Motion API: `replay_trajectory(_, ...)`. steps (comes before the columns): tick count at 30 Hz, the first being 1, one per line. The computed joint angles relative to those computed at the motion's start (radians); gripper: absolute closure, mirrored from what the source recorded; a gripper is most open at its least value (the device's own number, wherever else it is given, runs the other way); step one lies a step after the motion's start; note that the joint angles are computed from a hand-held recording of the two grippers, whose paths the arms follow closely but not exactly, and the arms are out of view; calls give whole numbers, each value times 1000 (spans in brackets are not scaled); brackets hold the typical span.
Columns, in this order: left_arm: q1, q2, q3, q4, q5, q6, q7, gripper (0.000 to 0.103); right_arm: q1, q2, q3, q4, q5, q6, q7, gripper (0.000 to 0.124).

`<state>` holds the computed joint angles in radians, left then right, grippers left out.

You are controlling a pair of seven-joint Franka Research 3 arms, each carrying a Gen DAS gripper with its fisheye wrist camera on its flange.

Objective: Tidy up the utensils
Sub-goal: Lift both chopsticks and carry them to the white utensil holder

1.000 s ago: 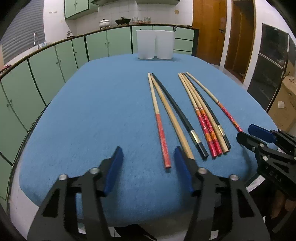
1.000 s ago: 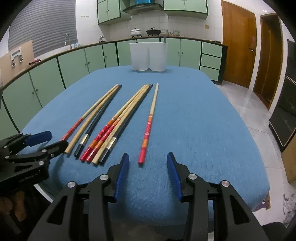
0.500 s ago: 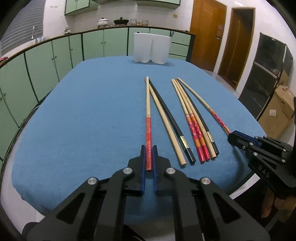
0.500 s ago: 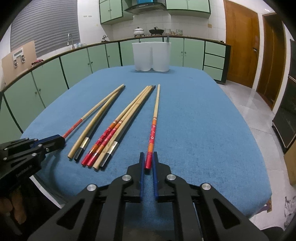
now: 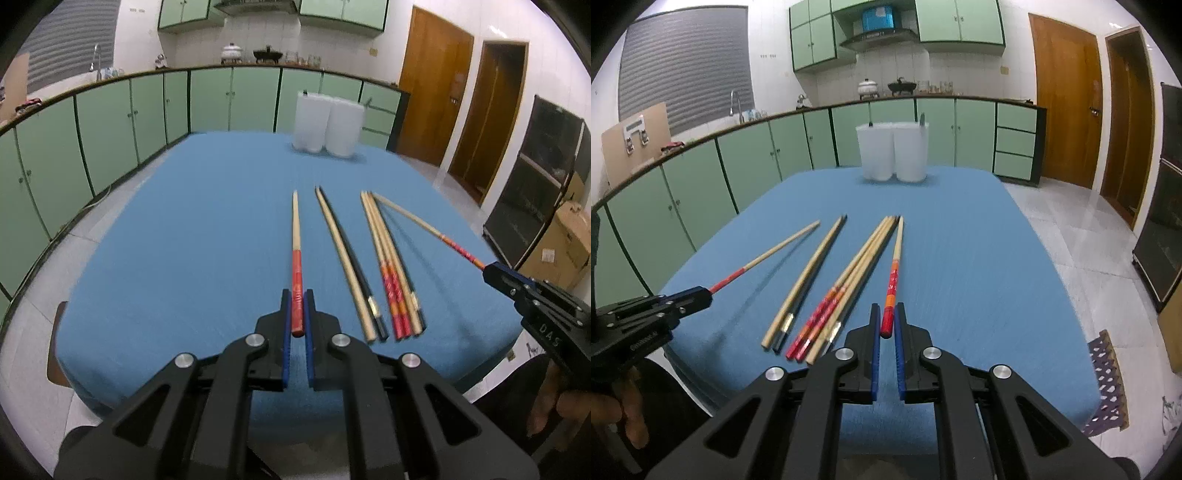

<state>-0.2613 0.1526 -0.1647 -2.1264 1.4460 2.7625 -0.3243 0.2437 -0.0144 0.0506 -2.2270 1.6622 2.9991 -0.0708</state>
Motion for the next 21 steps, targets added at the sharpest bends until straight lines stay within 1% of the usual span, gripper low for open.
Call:
replay_trajectory(6,7,-78,-11,-24,38,-20,-36,98,-2,-39,-3,10,33,-8,-33,117)
replay_trajectory(8,14,-95,-18,-23,43,-26,-29,98,-2,-49,-4,17,31,-9,-33,117)
replay_trajectory(12,29,-122,-28,-11,44,-24,3,98,-1,-56,-6,38,-28,-10,12,117)
replay_trajectory(15,43,-127,-29,8,31,-6,41,98,-2,-53,-11,64,-127,-16,97,118)
replay_trajectory(17,51,-125,-27,22,17,9,75,98,-6,-40,-17,87,-245,-29,206,118)
replay_trajectory(18,57,-120,-24,36,2,22,102,98,-7,-35,-19,97,-281,-36,241,118)
replay_trajectory(19,61,-117,-22,43,-10,30,122,98,-12,-24,-21,114,-361,-47,314,118)
replay_trajectory(21,69,-106,-17,65,-52,47,184,98,-16,-9,-22,140,-450,-57,393,118)
